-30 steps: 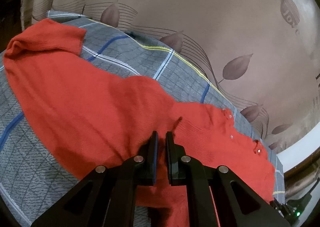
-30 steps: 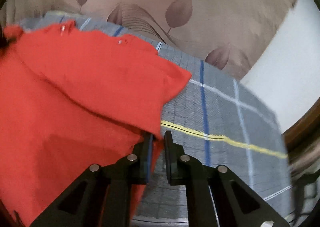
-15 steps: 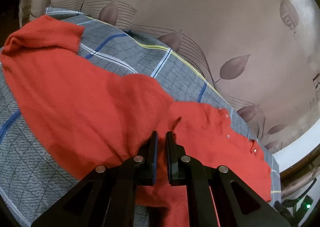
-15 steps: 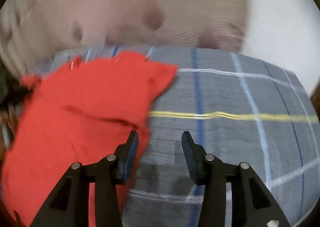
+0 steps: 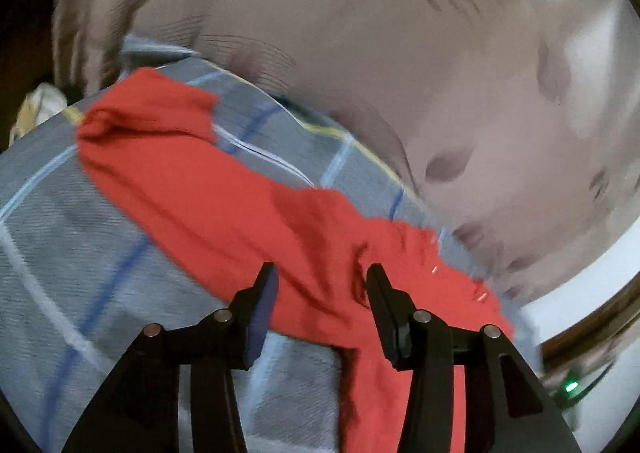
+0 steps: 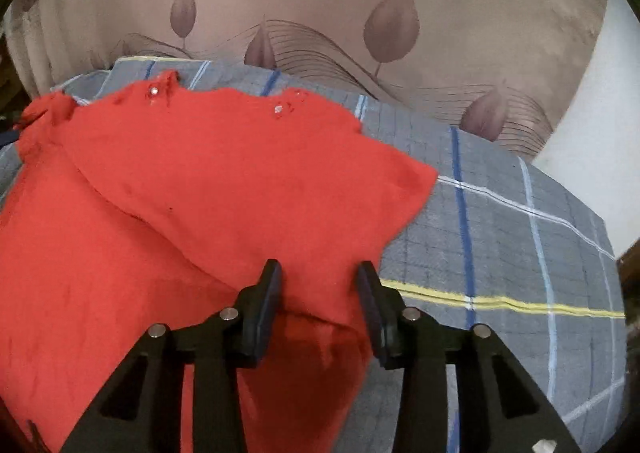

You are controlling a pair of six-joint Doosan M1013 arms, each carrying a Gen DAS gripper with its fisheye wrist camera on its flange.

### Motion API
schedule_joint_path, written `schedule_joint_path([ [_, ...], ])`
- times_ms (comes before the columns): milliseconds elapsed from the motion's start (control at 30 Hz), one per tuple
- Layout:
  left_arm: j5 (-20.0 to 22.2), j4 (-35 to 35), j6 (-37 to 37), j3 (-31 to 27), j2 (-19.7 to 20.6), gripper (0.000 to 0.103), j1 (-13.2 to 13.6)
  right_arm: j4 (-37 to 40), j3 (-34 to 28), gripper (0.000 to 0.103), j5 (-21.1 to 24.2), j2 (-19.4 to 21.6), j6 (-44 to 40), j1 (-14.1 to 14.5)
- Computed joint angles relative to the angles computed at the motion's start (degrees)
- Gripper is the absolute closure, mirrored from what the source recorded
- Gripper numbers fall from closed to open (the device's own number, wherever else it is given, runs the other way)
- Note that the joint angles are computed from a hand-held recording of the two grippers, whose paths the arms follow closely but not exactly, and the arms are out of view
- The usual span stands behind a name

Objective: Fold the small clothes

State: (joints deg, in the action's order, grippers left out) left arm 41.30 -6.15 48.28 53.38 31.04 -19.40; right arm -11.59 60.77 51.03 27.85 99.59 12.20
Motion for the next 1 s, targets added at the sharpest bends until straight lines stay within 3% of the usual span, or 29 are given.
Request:
schedule_joint_path([
  [100, -0.18, -6.41, 3.73, 3.27, -1.84, 0.056, 2.57, 3.22, 5.65, 0.063, -9.88, -3.75, 0.73, 0.22],
  [200, 1.32, -10.63, 7.73, 4.6, -2.34, 0.056, 4.27, 0.87, 8.78, 0.042, -13.94, -5.07, -0.09, 2.23],
  [300, -0.06, -4.99, 2.87, 6.87, -3.39, 0.056, 4.53, -3.57, 8.7, 0.039, -13.72, -4.73, 0.16, 3.71],
  [367, -3.38, -1.16, -1.08, 9.13, -4.38, 0.056, 4.83, -3.56, 7.67, 0.038, -12.09, -4.1, -0.03, 3.9],
  [433, -3.13, 2.62, -3.5, 8.69, -4.24, 0.056, 5.25, -1.97, 6.33, 0.031, -9.84, -3.35, -0.2, 3.38],
  [500, -0.39, 9.14, -5.41, 6.2, -3.19, 0.056, 5.19, -1.18, 6.01, 0.03, -8.86, -3.2, 1.03, 2.99],
  [600, 5.61, 16.85, -0.53, 0.15, -0.4, 0.056, 4.19, -0.27, 6.04, 0.026, -8.69, -3.16, 2.22, 2.53],
  [767, 17.52, 29.83, 21.92, -12.24, 6.75, 0.055, 0.27, -2.78, 5.72, 0.016, -7.59, -2.9, 3.4, 3.09],
  [867, 26.68, 27.17, 35.99, -21.56, 12.49, 0.055, 0.22, -4.87, 5.07, 0.014, -6.39, -2.42, 3.59, 3.6],
  [1000, 30.76, 25.06, 39.49, -27.07, 15.84, 0.055, 1.31, -6.41, 4.5, 0.011, -5.2, -2.0, 3.53, 4.01],
])
